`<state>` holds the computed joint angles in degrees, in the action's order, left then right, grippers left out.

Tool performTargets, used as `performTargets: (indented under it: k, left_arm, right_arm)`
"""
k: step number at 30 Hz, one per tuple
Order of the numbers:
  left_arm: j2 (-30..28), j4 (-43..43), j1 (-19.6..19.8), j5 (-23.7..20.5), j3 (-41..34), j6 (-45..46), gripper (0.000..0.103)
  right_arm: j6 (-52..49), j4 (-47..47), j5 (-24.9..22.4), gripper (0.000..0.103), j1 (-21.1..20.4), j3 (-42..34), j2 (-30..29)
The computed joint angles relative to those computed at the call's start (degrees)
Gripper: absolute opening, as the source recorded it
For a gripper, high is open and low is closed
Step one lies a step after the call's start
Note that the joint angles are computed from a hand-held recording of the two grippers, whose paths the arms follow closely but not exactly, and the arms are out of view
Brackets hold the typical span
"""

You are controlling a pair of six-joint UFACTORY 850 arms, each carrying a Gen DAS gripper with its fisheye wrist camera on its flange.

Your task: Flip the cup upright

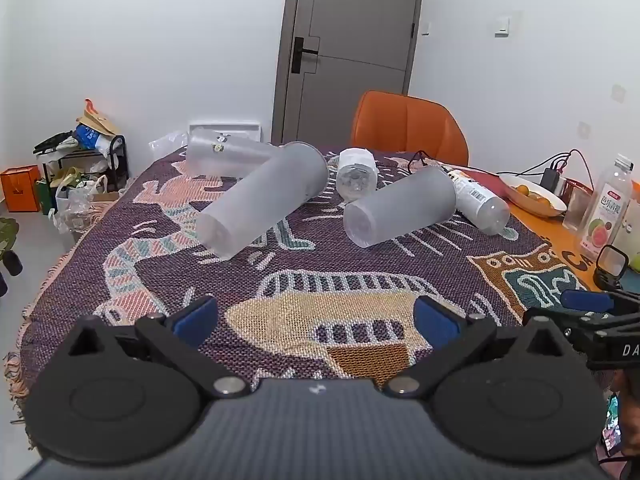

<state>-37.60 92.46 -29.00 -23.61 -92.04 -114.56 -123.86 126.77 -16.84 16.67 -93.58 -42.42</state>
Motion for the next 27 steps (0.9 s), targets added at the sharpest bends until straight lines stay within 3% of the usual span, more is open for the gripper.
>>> performTargets:
  k: [27]
  left_arm:
    - [0.22, 3.52, -0.06, -0.48, 0.44, -4.25, 0.103]
  right_arm:
    - [-2.11, 2.3, -0.45, 0.103, -0.41, 0.7, 0.29]
